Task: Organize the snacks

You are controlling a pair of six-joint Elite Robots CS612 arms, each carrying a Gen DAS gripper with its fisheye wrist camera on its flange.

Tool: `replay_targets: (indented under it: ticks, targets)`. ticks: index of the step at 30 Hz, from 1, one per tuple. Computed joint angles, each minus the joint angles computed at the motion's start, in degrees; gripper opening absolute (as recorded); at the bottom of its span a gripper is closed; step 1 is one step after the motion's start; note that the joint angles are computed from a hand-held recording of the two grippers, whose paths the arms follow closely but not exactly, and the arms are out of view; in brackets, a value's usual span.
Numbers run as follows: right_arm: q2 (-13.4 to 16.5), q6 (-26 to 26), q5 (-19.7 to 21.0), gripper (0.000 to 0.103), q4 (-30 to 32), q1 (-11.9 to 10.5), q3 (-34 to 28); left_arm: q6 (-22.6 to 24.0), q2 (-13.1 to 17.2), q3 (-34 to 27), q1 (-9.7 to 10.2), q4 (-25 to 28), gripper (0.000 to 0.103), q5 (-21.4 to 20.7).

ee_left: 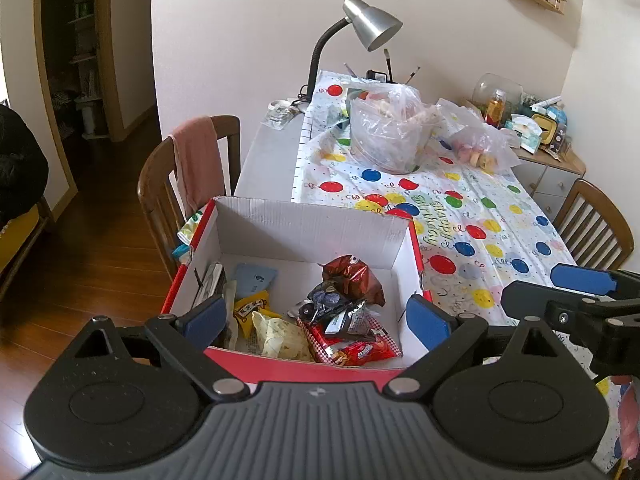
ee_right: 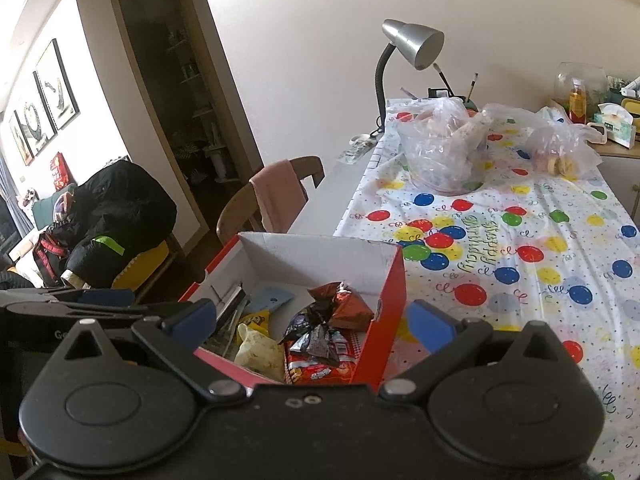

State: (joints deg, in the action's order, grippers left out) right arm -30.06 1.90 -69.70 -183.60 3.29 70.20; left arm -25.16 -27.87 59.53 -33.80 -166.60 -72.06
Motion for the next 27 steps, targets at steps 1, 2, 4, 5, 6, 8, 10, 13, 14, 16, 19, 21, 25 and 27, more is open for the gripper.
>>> replay_targets:
  ticks: [1, 2, 4, 5, 6, 8, 10, 13, 14, 16, 19, 21, 25, 27]
  targets:
    - [0.01, 0.03, 0.05, 0.103, 0.02, -0.02, -0.02, 0.0, 0.0, 0.0, 0.0, 0.0, 0.097, 0.0]
    - [0.01, 0.03, 0.05, 0.103, 0.02, -0.02, -0.02, -0.02, 0.0, -0.01, 0.0, -0.01, 0.097, -0.04]
    - [-0.03, -0.04, -0.09, 0.103, 0.15, 0.0, -0.01, 0.01, 0.05, -0.1, 0.01, 0.05, 0.097, -0.12]
    - [-0.06, -0.06, -0.09, 0.103, 0.26, -0.01, 0.02, 0.03, 0.07, -0.13, 0.0, 0.08, 0.097, -0.12]
    - [-0.09, -0.1, -0.08, 0.103, 0.32, -0.03, 0.09, -0.07, 0.09, -0.15, 0.0, 0.17, 0.097, -0.15]
    - [-0.12, -0.12, -0.12, 0.103, 0.35, -0.03, 0.13, -0.11, 0.08, -0.15, 0.02, 0.25, 0.097, -0.38]
    - [-0.11, -0.09, -0.21, 0.103, 0.36, -0.03, 0.13, -0.11, 0.04, -0.03, 0.02, 0.25, 0.097, -0.45]
    - [-0.15, 0.22, -0.44, 0.103, 0.21, -0.04, 0.29, -0.18, -0.03, 0.08, 0.05, 0.38, 0.097, -0.79]
    - [-0.15, 0.38, -0.47, 0.103, 0.19, -0.06, 0.34, -0.17, -0.05, 0.13, 0.05, 0.4, 0.097, -0.89]
    - [-0.14, 0.6, -0.52, 0.103, 0.3, -0.04, 0.32, -0.12, -0.06, 0.15, 0.07, 0.51, 0.097, -1.01]
    - [-0.16, 0.56, -0.49, 0.103, 0.52, -0.07, 0.33, -0.14, -0.08, 0.18, 0.05, 0.74, 0.097, -1.07]
    - [-0.21, 0.51, -0.48, 0.103, 0.55, -0.11, 0.47, -0.19, -0.07, 0.14, 0.06, 0.78, 0.097, -1.08]
    - [-0.21, 0.68, -0.74, 0.103, 0.85, -0.09, 0.4, -0.15, -0.03, 0.07, 0.06, 0.91, 0.097, -1.08]
    - [-0.23, 0.83, -0.85, 0.103, 0.99, -0.1, 0.46, -0.25, 0.02, 0.08, 0.07, 0.98, 0.097, -1.17]
